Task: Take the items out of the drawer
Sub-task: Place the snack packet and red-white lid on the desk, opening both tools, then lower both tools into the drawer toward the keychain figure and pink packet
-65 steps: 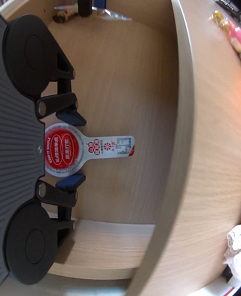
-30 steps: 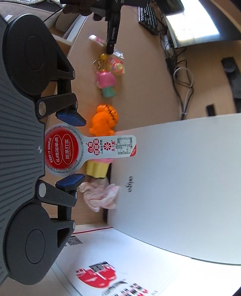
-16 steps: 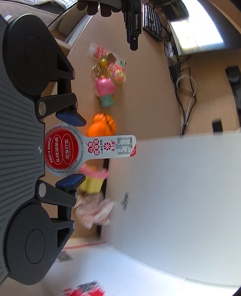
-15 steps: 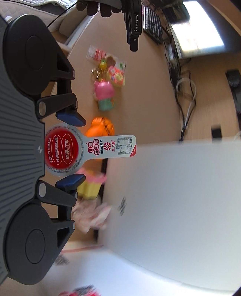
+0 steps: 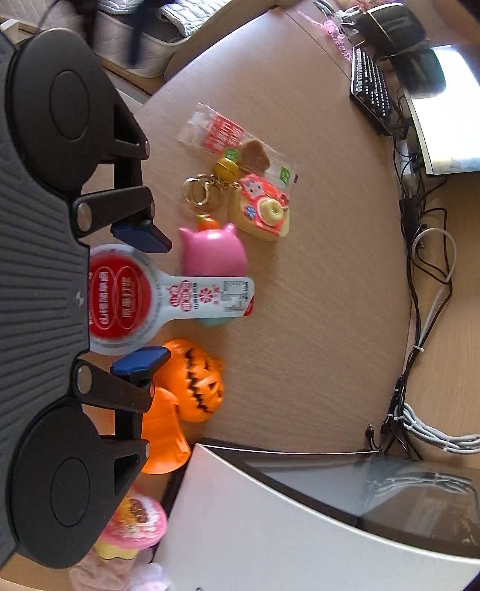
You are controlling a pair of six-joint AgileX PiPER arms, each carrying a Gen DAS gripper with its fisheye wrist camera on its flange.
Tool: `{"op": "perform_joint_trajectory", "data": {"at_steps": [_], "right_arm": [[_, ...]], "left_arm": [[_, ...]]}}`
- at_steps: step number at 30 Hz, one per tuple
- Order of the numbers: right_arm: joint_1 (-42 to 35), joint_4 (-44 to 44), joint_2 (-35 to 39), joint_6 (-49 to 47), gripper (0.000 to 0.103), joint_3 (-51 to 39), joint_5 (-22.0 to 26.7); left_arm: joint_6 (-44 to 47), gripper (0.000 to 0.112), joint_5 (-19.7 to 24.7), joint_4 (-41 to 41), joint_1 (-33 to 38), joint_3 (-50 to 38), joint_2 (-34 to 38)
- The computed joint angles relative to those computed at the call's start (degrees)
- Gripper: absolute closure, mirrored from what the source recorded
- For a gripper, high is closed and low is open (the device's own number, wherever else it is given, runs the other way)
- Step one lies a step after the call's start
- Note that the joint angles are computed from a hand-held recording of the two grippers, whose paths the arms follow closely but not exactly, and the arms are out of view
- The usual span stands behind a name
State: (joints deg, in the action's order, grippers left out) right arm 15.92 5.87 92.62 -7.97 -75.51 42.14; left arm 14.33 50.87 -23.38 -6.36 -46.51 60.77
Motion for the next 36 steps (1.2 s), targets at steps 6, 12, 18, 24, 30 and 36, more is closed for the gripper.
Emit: {"op": "perform_joint_trajectory", "data": {"at_steps": [6,12,18,24,30,36], "right_arm": [[-3.3,2.9,-7.7,-1.8,0.036,4.1,-1.1],[-13.8,19.1,-18.5,-8.7,0.022,9.7,13.7],[-13.6,21.9,-13.7,-7.5,0.02,20.8,17.6],[-6.3,27.0,-4.0,-11.0,0.024,20.6,17.8],[6.3,26.9,6.1,-12.7,0.049,12.8,18.3],[9.7,27.5,12.8,-11.8,0.06,9.7,19.9]], "left_arm": [[0.2,0.071,-0.7,-0.2,-5.7,1.7,2.0],[-1.1,0.071,-0.4,1.7,-9.1,0.6,4.7],[-0.8,0.071,0.7,1.4,-6.3,0.1,3.7],[-7.1,0.071,1.6,7.4,-3.9,-2.1,1.9],[-19.0,0.076,-0.2,14.6,-4.7,-3.3,0.8],[-24.0,0.083,-1.0,17.8,-3.5,-4.2,0.3]]}}
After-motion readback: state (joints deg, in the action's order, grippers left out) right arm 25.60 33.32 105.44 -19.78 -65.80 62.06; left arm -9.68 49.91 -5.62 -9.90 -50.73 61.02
